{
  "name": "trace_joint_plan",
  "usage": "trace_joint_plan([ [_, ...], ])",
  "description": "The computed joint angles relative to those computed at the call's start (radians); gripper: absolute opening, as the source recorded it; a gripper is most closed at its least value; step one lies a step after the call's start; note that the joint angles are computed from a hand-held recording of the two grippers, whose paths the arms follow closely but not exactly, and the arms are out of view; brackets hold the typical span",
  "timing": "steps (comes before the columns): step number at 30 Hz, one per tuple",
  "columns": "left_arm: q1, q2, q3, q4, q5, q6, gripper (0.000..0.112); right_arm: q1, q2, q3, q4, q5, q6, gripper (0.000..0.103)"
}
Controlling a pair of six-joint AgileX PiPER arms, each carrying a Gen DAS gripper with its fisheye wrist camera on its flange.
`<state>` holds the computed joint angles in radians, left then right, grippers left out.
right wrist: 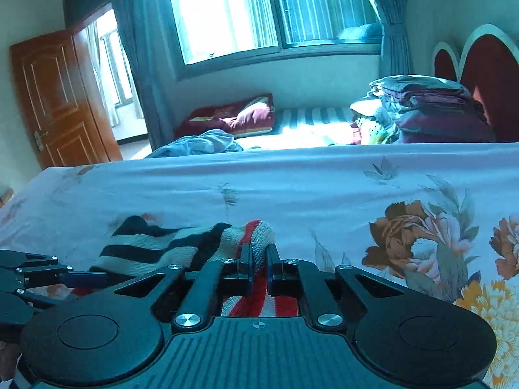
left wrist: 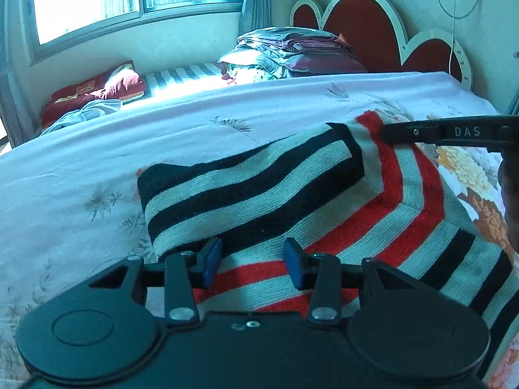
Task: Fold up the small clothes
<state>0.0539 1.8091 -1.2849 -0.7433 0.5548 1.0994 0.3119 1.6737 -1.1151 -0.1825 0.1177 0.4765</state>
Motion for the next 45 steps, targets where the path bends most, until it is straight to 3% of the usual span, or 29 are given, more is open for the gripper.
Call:
trace_joint_plan([
  [2, -0.01, 0.041, -0.071, 0.057, 0.045, -0.071, 0.043, -0.002, 0.104, -0.069, -0.018, 0.118, 0.032, 0.007],
  [4, -0.007, 0.073, -0.141, 0.111, 0.107, -0.142, 0.044, -0.01, 0.101, -0.069, 0.06, 0.135, -0.013, 0.007],
  [6, 0.009, 0.072, -0.153, 0.089, 0.124, -0.127, 0.042, 0.002, 0.094, -0.087, -0.003, 0.168, 0.055, 0.008],
  [7, 0.022, 0.053, -0.129, 0.038, 0.1, -0.077, 0.04, 0.012, 0.082, -0.088, -0.094, 0.173, 0.135, 0.011],
  [9, 0.055, 0.025, -0.086, -0.078, 0.046, 0.004, 0.041, 0.014, 0.025, -0.065, -0.183, 0.135, 0.177, 0.035],
  [11, 0.081, 0.045, -0.111, -0.14, 0.05, 0.009, 0.041, 0.022, 0.036, -0.101, -0.112, 0.123, 0.079, 0.035],
  [13, 0.063, 0.096, -0.184, -0.06, 0.055, -0.07, 0.041, 0.028, 0.093, -0.183, 0.074, 0.157, -0.106, 0.035],
  [15, 0.029, 0.178, -0.294, 0.114, 0.113, -0.204, 0.042, 0.037, 0.185, -0.298, 0.136, 0.281, -0.199, 0.035],
  [17, 0.007, 0.21, -0.331, 0.201, 0.121, -0.253, 0.045, 0.032, 0.25, -0.335, 0.075, 0.324, -0.133, 0.033],
  [18, 0.001, 0.212, -0.345, 0.23, 0.135, -0.288, 0.045, 0.022, 0.266, -0.361, 0.082, 0.353, -0.111, 0.026],
  [20, -0.004, 0.176, -0.318, 0.251, 0.129, -0.305, 0.042, 0.023, 0.264, -0.375, 0.071, 0.381, -0.098, 0.026],
  [22, 0.006, 0.11, -0.242, 0.211, 0.113, -0.258, 0.045, 0.046, 0.212, -0.321, -0.035, 0.34, -0.007, 0.026],
  [24, 0.014, 0.025, -0.135, 0.178, 0.073, -0.212, 0.06, 0.055, 0.129, -0.231, -0.093, 0.274, 0.051, 0.027],
  [25, 0.01, -0.019, -0.078, 0.177, 0.041, -0.209, 0.075, 0.061, 0.088, -0.196, -0.073, 0.262, 0.036, 0.027],
  [26, 0.009, -0.053, -0.03, 0.169, 0.019, -0.195, 0.079, 0.069, 0.05, -0.162, -0.045, 0.252, 0.013, 0.028],
  [28, 0.0, -0.11, 0.046, 0.195, -0.016, -0.201, 0.081, 0.084, -0.008, -0.11, 0.005, 0.249, -0.024, 0.045],
  [29, -0.004, -0.131, 0.074, 0.219, -0.028, -0.221, 0.084, 0.093, -0.03, -0.089, 0.017, 0.254, -0.034, 0.061],
  [30, -0.002, -0.148, 0.098, 0.218, -0.038, -0.222, 0.085, 0.106, -0.052, -0.062, -0.003, 0.25, -0.011, 0.066],
  [34, 0.01, -0.207, 0.155, 0.231, -0.036, -0.25, 0.09, 0.133, -0.12, 0.023, -0.032, 0.262, 0.059, 0.066],
  [36, 0.032, -0.234, 0.168, 0.196, 0.006, -0.231, 0.09, 0.14, -0.165, 0.077, -0.052, 0.263, 0.101, 0.066],
  [41, 0.083, -0.25, 0.211, 0.171, 0.075, -0.218, 0.093, 0.069, -0.236, 0.197, 0.195, 0.255, -0.07, 0.066],
  [45, 0.102, -0.231, 0.19, 0.186, 0.109, -0.273, 0.096, -0.028, -0.238, 0.234, 0.512, 0.27, -0.338, 0.07],
])
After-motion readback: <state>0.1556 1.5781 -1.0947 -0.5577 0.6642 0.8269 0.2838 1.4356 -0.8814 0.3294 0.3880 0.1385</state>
